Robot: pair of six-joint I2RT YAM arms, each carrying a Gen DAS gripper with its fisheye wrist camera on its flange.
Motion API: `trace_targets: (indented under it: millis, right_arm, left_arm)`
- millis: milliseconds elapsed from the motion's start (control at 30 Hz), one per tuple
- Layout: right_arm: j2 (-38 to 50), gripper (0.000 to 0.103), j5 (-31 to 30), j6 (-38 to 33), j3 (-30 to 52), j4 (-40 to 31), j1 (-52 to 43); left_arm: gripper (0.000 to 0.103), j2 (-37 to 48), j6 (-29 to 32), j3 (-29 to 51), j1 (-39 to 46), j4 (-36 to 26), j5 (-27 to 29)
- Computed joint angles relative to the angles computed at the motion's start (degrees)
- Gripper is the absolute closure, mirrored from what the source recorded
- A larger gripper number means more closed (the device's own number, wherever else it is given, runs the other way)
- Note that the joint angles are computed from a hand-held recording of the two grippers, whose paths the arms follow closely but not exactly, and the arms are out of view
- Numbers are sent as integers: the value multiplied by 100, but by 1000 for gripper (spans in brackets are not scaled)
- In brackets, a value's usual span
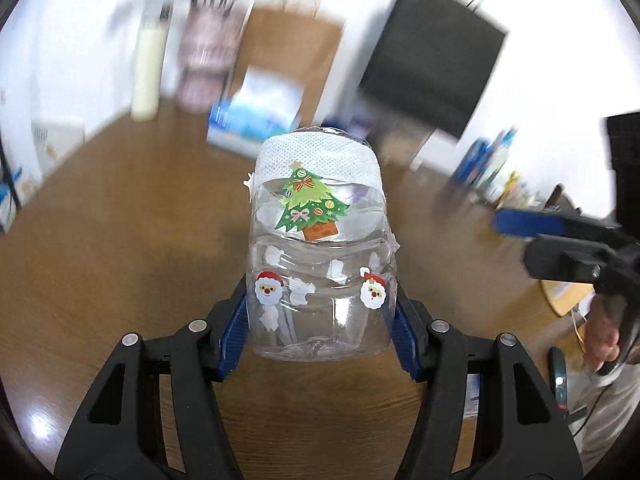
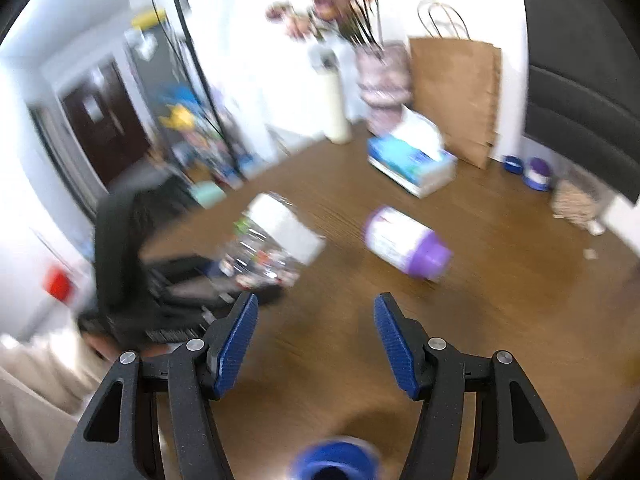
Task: Flip cup upright
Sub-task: 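Lift the clear jar with the left tool while the right tool moves toward it, then grip the clear jar with both tools and rotate it open end up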
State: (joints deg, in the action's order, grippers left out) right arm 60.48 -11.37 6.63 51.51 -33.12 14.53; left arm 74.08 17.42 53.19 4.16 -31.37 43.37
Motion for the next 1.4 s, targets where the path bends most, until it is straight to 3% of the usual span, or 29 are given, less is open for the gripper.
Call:
trace_targets:
  millis: [100,233,300,333,400,467,533,600,700,800,900,1133,1200,1300,1400]
  right_arm:
    - [-48,23,-848,516,-29,516,80]
    - [261,21,-1685,1510,4,1341,70]
    - [383,23,-1939,1966,-46,1714,67]
    - [438,35,-2064,2174,-81,1904,63]
    - [445,36,-1935,2277,-108,2084,153]
    - [344,39,-1493,2125,-94,2035,391]
    - [211,39,-684,1749,31,1708,789]
    - [132,39,959,1020,163,1487,1644]
    - [-88,37,2208,133,-184,1931,2482]
    - [-112,36,3297,-228,-669,2507,3084]
    - [-47,36,3491,-110,-964,2706,3101]
    - [-190,35,2746,185,-2024,3641,2513]
    - [-233,35,2905,230,-2029,3524,2649]
    - [-325,32,3572,374,-2284,3825,3105]
    - [-149,32,3707,665,-2449,3864,3206]
  left_arm:
    - [45,-641,-32,-249,302,274,741]
    - [45,-1494,-68,-774,597,849,1267]
    - [45,-1854,-209,-1050,735,1275,1455]
    - [44,-1915,-151,-1073,760,1316,1501]
    - [44,-1781,-188,-1016,841,1400,1574]
    - [43,-1440,-17,-759,816,1113,1701]
    - [37,-1224,204,-556,807,782,1765]
    - [34,-1107,312,-509,896,777,1975]
    - [44,-1191,658,-747,1095,919,2505]
    - [45,-1253,757,-1018,1002,1036,2438]
    - [45,-1009,1110,-1092,837,866,2280]
    - [45,-923,1225,-1660,528,1339,1751]
    - [45,-1006,1283,-1770,594,1385,1866]
    - [45,-1025,1701,-1682,700,863,2037]
    - [45,-1273,1826,-2042,520,1186,1612]
